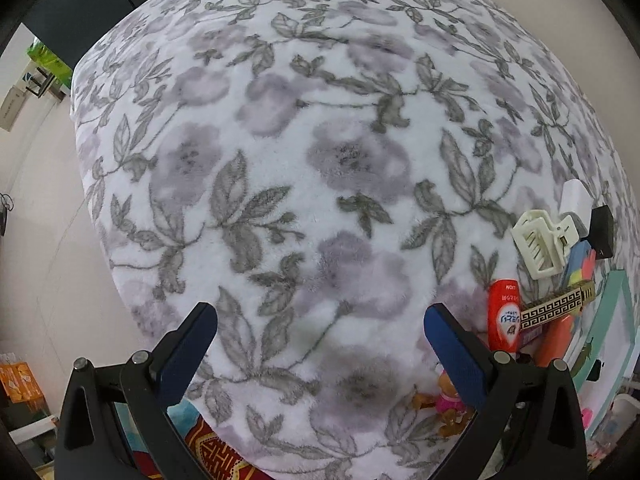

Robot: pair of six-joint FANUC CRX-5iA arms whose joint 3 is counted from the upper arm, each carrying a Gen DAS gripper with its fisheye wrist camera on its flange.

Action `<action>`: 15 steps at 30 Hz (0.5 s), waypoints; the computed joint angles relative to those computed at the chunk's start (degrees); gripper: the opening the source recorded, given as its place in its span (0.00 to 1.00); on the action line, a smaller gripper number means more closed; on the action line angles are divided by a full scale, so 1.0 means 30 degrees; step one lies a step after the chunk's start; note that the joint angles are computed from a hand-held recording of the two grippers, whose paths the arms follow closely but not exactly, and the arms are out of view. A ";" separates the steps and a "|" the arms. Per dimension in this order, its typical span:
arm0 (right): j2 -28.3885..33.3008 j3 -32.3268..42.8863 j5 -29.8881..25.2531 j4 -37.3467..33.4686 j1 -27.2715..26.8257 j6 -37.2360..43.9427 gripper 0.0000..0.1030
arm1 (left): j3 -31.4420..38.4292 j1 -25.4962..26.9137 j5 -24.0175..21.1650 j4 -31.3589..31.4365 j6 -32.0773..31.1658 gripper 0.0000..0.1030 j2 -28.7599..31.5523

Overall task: Organize rigid objects
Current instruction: 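Grasp the black CS toy car with the right tool while the left tool grasps the pink-helmet dog figure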

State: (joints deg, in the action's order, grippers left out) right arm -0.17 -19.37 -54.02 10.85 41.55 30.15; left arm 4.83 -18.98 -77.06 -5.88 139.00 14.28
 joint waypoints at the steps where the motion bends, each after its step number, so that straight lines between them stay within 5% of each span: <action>1: 0.0212 0.0173 -0.0174 -0.0174 -0.0028 0.0374 0.83 | -0.0068 0.0046 0.0056 0.0093 -0.0064 1.00 -0.0031; 15: -0.1212 -0.0488 0.0087 -0.2735 -0.0564 0.2485 0.62 | -0.0010 -0.0375 0.1068 0.1984 -0.2467 1.00 0.0367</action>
State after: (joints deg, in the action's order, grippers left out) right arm -3.80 -20.83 -53.76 2.64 39.86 37.61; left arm 4.80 -20.10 -73.86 0.07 131.60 15.38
